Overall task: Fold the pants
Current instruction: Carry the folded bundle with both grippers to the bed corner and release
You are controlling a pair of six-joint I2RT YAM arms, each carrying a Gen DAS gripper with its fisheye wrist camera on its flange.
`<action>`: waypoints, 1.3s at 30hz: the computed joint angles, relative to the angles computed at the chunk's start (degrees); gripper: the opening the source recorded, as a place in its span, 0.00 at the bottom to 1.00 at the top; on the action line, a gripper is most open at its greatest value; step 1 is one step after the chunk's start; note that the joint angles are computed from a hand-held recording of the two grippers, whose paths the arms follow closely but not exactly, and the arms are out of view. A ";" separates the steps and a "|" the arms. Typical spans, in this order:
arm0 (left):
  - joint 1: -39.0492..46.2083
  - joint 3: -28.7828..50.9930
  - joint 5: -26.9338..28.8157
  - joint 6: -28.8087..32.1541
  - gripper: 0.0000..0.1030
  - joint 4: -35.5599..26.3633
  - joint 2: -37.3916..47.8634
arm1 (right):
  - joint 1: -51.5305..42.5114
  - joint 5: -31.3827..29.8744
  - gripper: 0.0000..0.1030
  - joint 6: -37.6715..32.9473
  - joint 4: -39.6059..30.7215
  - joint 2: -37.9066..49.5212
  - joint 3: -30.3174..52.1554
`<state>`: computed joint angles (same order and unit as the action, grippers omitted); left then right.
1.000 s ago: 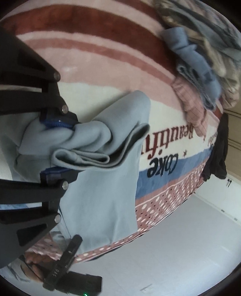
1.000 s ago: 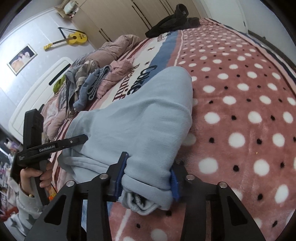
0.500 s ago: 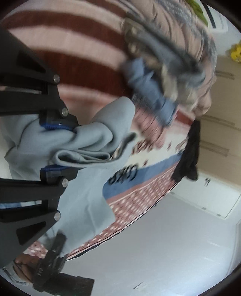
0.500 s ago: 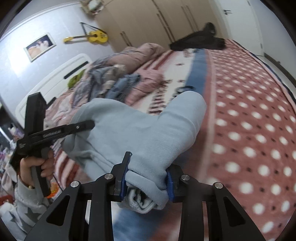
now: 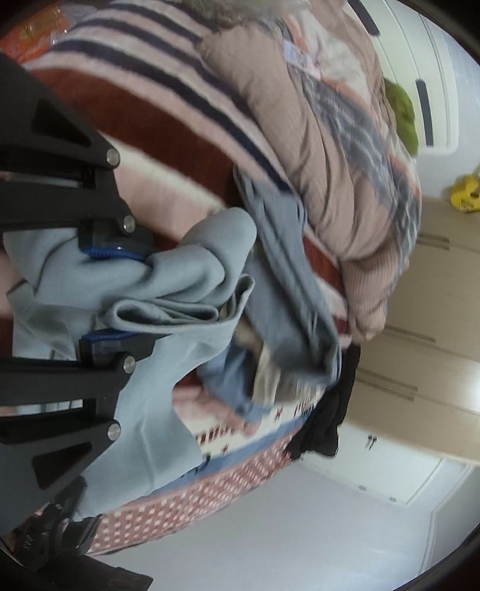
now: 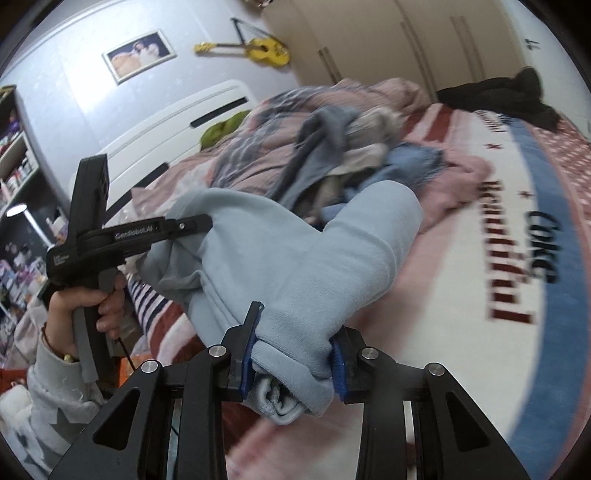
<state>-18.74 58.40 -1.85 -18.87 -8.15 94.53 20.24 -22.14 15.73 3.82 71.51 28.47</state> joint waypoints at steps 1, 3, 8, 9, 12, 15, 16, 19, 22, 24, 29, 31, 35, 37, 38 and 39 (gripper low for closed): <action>2.27 -0.65 1.02 1.22 0.24 0.49 0.21 | 3.02 1.72 0.26 1.34 1.85 2.67 1.01; 4.67 -1.29 1.90 2.50 0.24 0.95 0.85 | 6.93 3.91 0.26 2.93 4.20 6.94 2.82; 10.90 -3.90 4.54 4.66 0.24 4.38 4.63 | 14.17 7.08 0.26 5.90 9.98 16.59 5.65; 11.80 -4.05 5.05 4.48 0.24 4.55 5.59 | 14.72 7.07 0.26 6.02 10.17 17.79 6.00; 13.14 -5.31 5.64 4.44 0.25 5.94 8.44 | 16.31 7.24 0.26 6.73 11.17 21.93 6.65; 14.30 -6.81 6.57 3.97 0.32 7.39 10.04 | 16.82 7.16 0.26 6.89 12.74 24.34 5.62; 14.58 -7.13 6.21 3.73 0.36 7.26 10.32 | 16.59 6.76 0.28 7.02 12.93 24.76 5.36; 14.95 -9.00 3.91 4.00 0.54 7.63 9.26 | 14.84 4.08 0.34 7.22 12.85 25.15 4.29; 15.35 -10.12 3.30 3.10 0.56 6.74 7.25 | 13.03 2.31 0.40 5.83 13.44 23.60 1.84; 14.18 -10.90 0.55 2.82 0.56 5.90 5.07 | 12.36 2.97 0.41 4.35 12.65 20.89 0.21; 11.83 -11.86 -7.13 1.98 0.74 4.21 0.22 | 10.90 5.56 0.41 0.27 7.78 10.18 -3.39; 12.58 -11.69 -7.56 1.31 0.76 3.25 -0.56 | 9.80 5.98 0.41 -0.91 5.23 4.98 -4.90; 12.77 -11.12 -8.91 -0.94 0.76 0.80 -1.19 | 6.95 4.69 0.41 -2.15 0.59 -3.31 -6.73; 10.89 -12.65 -9.25 -1.00 0.76 1.79 -3.77 | 6.44 5.04 0.41 -2.73 -1.06 -6.21 -7.22; 9.90 -13.05 -9.85 -1.01 0.76 1.80 -4.76 | 5.94 5.11 0.41 -3.19 -1.96 -7.78 -7.66; 8.41 -13.38 -10.66 -1.17 0.76 1.54 -6.19 | 5.45 5.30 0.41 -3.57 -2.95 -9.34 -8.00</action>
